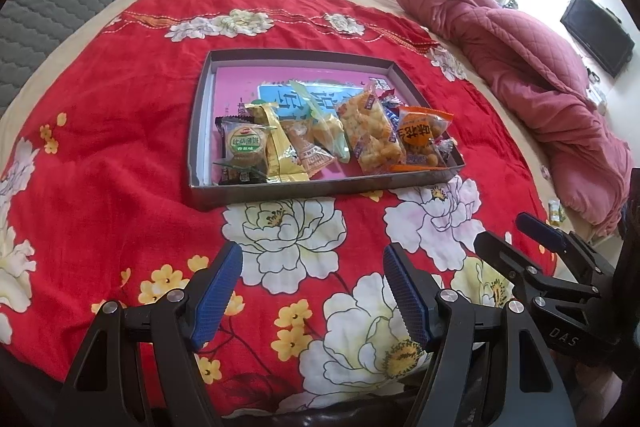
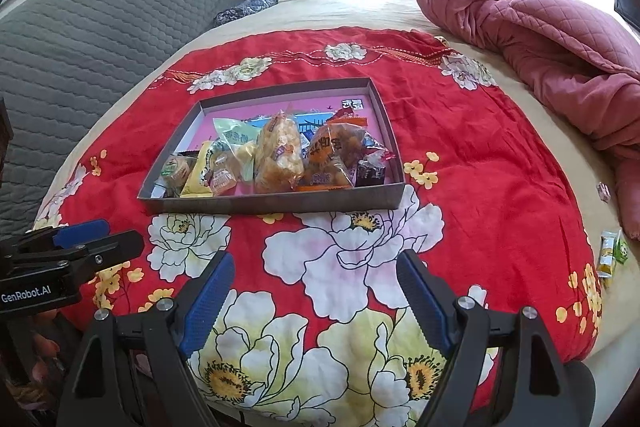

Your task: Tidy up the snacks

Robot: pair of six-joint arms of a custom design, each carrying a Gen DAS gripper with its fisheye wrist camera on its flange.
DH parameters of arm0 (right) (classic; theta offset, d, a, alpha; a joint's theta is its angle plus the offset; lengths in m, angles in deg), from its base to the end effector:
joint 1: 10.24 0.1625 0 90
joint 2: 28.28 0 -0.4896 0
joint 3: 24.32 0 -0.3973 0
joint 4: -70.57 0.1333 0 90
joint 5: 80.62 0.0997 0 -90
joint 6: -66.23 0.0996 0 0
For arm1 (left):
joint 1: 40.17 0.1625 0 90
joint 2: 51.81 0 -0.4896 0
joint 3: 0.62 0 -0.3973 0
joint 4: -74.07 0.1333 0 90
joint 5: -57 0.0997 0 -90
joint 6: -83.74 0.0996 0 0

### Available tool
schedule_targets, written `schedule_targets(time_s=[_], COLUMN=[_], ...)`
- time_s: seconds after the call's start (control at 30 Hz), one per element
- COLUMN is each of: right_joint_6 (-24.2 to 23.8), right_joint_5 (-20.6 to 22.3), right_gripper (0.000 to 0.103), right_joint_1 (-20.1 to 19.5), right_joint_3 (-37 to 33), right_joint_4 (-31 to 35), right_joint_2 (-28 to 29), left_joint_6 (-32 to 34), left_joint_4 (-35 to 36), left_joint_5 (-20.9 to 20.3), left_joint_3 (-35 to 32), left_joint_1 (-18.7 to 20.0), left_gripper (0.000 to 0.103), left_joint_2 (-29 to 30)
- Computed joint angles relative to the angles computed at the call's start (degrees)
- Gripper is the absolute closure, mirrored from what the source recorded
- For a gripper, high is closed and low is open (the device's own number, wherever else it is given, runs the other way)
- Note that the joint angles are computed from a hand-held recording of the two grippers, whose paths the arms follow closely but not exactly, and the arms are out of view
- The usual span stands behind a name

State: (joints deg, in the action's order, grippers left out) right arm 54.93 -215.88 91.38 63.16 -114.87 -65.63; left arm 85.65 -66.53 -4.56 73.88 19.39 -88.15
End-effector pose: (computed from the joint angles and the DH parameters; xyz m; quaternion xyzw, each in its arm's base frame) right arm 0.2151 -0.7356 0.1762 0.0240 -0.8643 0.3565 0.3541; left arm -0.2611 -0.8011 0.1431 0.2429 0.9329 -0.1620 0.2108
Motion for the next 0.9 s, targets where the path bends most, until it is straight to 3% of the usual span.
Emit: schedule_targets(time_s=[0.9], right_joint_6=[0.5], right_joint_5=[-0.2], right_gripper=[0.02], right_joint_1=[0.0], right_joint_3=[0.0], right_joint_4=[0.6], right_joint_2=[-0.1], left_joint_6=[-0.1], left_joint_4=[0.7], left_joint_5=[-0.3], left_joint_3=[-0.3], left_joint_1=[0.1], left_gripper=[0.028], left_joint_2=[0.2])
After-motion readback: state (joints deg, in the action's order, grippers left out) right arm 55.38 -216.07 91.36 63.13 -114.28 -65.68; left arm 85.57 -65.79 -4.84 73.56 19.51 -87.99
